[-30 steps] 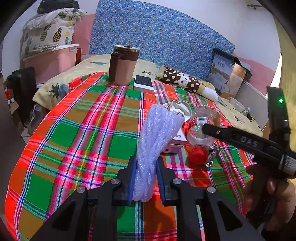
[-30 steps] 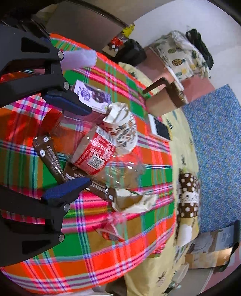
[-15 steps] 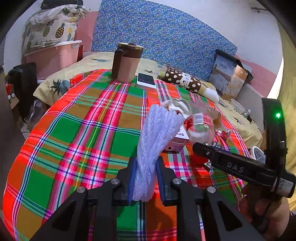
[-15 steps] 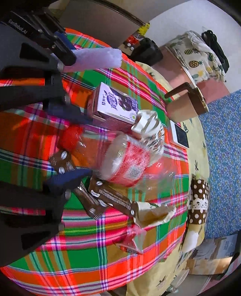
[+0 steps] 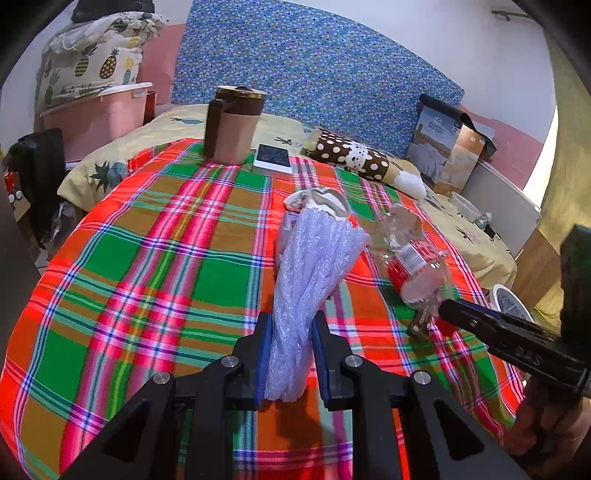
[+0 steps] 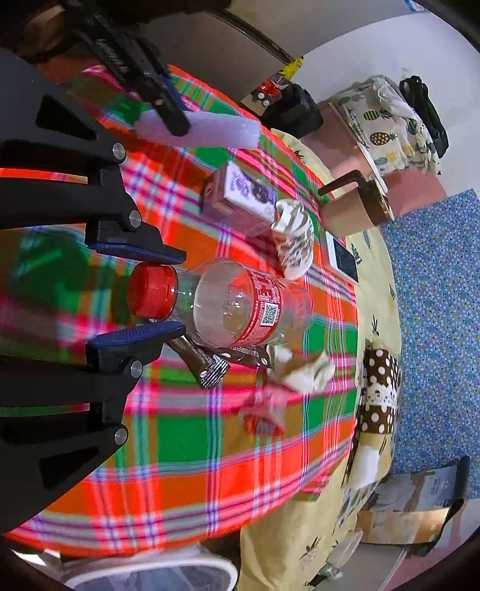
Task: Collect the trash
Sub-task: 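Grasp the clear Coca-Cola bottle by its middle with the right tool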
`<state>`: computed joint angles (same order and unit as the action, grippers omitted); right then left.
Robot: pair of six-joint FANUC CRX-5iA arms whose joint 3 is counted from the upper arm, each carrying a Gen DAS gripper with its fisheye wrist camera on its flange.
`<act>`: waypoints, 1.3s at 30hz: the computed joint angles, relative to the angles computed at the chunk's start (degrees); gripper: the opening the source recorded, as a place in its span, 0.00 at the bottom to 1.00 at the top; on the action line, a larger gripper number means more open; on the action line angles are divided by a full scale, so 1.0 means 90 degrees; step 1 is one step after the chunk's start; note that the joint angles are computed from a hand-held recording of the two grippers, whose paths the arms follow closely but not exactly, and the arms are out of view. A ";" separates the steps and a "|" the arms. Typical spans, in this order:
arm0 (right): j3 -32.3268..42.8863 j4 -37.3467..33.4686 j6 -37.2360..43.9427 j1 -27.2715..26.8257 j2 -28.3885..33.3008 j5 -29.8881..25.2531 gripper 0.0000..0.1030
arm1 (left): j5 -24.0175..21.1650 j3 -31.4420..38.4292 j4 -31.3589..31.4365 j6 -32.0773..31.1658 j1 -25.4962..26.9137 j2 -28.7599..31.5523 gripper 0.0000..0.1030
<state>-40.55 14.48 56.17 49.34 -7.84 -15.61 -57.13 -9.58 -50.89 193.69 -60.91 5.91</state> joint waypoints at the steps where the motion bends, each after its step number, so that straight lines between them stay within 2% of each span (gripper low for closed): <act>1: -0.0006 -0.0180 0.0195 -0.0051 -0.0056 -0.0087 0.33 | 0.0027 0.0036 0.0013 -0.0039 -0.0004 0.0031 0.21; 4: 0.0060 -0.0828 0.0883 -0.0196 -0.0184 -0.0402 0.33 | 0.0100 0.0160 0.0065 -0.0171 -0.0016 0.0136 0.21; 8: 0.0122 -0.1205 0.1252 -0.0304 -0.0292 -0.0682 0.34 | 0.0210 0.0308 0.0135 -0.0328 -0.0025 0.0268 0.21; 10: 0.0111 -0.1317 0.1345 -0.0354 -0.0326 -0.0598 0.37 | 0.0266 0.0371 0.0178 -0.0420 -0.0016 0.0328 0.21; 12: -0.0031 -0.1188 0.1225 -0.0335 -0.0440 -0.0377 0.66 | 0.0295 0.0421 0.0213 -0.0487 -0.0007 0.0368 0.21; 13: -0.0095 -0.1073 0.1102 -0.0316 -0.0472 -0.0221 0.70 | 0.0298 0.0431 0.0215 -0.0502 -0.0005 0.0376 0.21; 16: -0.0272 -0.0209 0.0301 -0.0274 -0.0364 0.0199 0.70 | 0.0299 0.0439 0.0221 -0.0517 0.0000 0.0380 0.21; 18: -0.0245 -0.0070 0.0212 -0.0313 -0.0252 0.0344 0.70 | 0.0289 0.0434 0.0227 -0.0493 0.0006 0.0381 0.21; 20: 0.0142 -0.0946 0.1105 -0.0319 -0.0071 0.0232 0.70 | 0.0271 0.0399 0.0224 -0.0435 0.0017 0.0352 0.21; 22: 0.0425 -0.1479 0.1669 -0.0306 0.0101 0.0140 0.70 | 0.0244 0.0347 0.0214 -0.0366 0.0034 0.0309 0.21; 26: 0.1088 -0.2921 0.3046 -0.0421 0.0425 -0.0329 0.70 | 0.0157 0.0233 0.0198 -0.0198 0.0071 0.0229 0.21; 30: 0.1444 -0.3765 0.3842 -0.0499 0.0544 -0.0677 0.70 | 0.0069 0.0101 0.0165 -0.0041 0.0094 0.0137 0.21; 33: 0.1612 -0.3986 0.3999 -0.0470 0.0672 -0.0845 0.70 | -0.0012 0.0002 0.0119 0.0076 0.0095 0.0048 0.21; 39: 0.1563 -0.3292 0.3107 -0.0264 0.0829 -0.0856 0.70 | 0.0041 -0.0162 0.0071 0.0196 0.0125 -0.0074 0.21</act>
